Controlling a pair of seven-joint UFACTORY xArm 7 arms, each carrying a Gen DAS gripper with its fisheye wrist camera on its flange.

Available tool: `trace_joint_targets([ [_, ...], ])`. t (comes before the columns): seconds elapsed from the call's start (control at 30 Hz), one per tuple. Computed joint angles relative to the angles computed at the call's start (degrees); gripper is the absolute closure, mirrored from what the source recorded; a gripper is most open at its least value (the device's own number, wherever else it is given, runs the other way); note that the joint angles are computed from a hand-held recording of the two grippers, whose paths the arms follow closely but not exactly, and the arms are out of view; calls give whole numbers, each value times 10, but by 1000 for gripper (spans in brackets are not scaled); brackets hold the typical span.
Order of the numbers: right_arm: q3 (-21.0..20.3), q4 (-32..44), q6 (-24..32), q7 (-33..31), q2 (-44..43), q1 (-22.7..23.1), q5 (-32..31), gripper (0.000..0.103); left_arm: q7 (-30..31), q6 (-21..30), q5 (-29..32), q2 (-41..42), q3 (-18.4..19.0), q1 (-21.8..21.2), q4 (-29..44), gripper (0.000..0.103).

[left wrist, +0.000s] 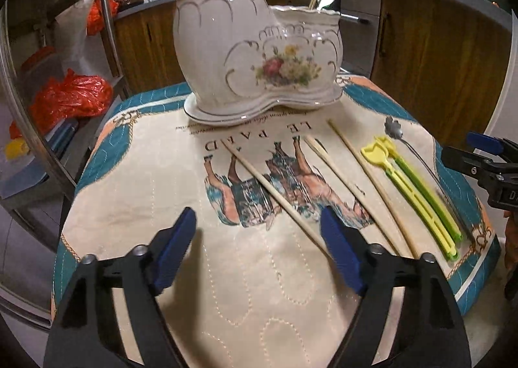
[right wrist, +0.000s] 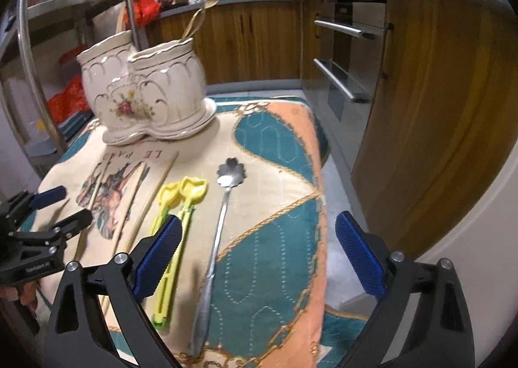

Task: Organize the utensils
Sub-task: 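Withdraw both tools from the holder back over the utensils, then grasp and lift the flower-handled spoon with the right tool while the left tool grasps a chopstick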

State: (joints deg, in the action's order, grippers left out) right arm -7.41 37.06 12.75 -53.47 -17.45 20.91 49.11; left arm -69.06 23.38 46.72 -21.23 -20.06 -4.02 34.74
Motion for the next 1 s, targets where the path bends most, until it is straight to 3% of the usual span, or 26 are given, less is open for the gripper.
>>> trace_joint_targets([
  [0.3, 14, 6, 36, 9, 11, -9, -24, 44, 24, -3, -18, 10, 3, -13, 4, 47],
  [0.4, 21, 8, 50, 9, 15, -15, -29, 60, 47, -19, -33, 12, 15, -22, 3, 61],
  [0.47, 25, 8, 55, 4, 16, -18, -30, 71, 85, -35, -60, 10, 33, -33, -3, 78],
  [0.53, 24, 12, 66, -1, 16, -22, -30, 88, 128, -54, -102, 5, 54, -45, -13, 84],
  [0.6, 22, 18, 85, -8, 19, -26, -25, 96, 164, -62, -135, -4, 63, -47, -22, 89],
  [0.73, 26, 25, 109, -19, 19, -40, -17, 98, 241, -66, -201, -25, 85, -55, -40, 94],
  [1.0, 38, 27, 116, 8, 13, -68, -63, 98, 335, -23, -261, -79, 76, -34, -71, 96],
])
